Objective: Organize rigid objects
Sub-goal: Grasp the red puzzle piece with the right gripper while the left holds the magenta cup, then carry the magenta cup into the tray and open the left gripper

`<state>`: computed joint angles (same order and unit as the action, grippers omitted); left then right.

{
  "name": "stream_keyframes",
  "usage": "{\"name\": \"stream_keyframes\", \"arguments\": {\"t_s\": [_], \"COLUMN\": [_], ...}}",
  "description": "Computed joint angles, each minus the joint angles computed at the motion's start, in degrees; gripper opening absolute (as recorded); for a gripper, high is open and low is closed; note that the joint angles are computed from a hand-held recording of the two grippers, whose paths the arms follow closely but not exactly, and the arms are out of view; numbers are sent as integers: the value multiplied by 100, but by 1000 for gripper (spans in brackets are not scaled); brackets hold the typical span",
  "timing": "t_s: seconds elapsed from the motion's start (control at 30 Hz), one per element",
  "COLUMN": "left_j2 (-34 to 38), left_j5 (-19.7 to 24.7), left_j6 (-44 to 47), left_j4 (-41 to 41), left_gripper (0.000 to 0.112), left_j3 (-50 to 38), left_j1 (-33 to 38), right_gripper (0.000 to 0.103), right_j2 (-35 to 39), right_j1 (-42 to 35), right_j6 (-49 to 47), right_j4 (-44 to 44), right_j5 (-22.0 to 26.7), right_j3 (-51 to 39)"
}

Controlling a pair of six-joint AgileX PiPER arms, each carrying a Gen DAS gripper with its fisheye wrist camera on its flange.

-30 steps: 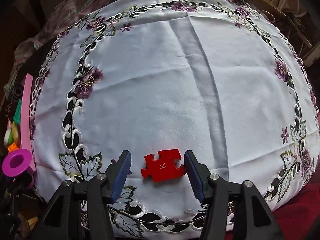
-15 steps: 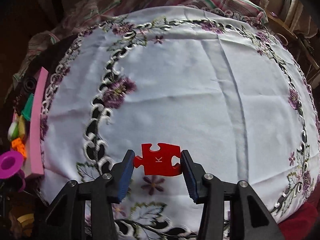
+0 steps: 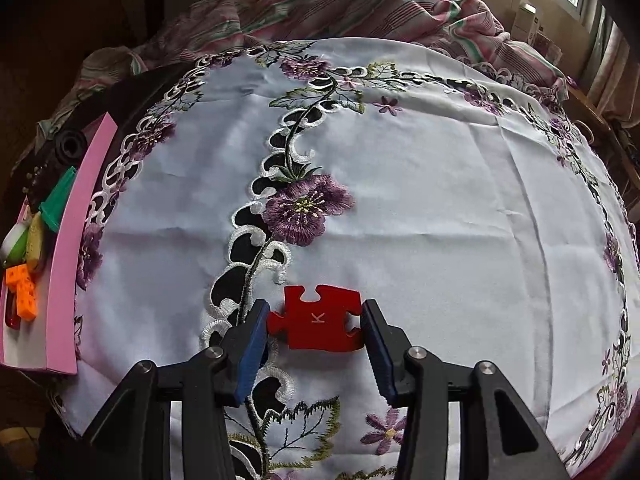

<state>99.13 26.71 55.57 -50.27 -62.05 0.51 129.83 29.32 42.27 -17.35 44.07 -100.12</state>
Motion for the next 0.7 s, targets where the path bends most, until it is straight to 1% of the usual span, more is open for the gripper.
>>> {"name": "stream_keyframes", "arguments": {"t_s": [0.27, 0.57, 0.7], "left_j2": [49, 153, 142], "left_j5": [-38, 47, 309], "left_j6": [-63, 4, 350], "left_j4": [73, 38, -306], "left_gripper": [33, 33, 33], "left_j3": [98, 126, 146], "left_j1": [217, 449, 774], "right_gripper": [47, 47, 47], "right_j2": [46, 32, 31], "right_j1": [30, 43, 41], "right_j6": [55, 71, 85], "right_j4": [-72, -102, -96], "right_j5": [57, 28, 45], "right_j3": [-51, -16, -20]}}
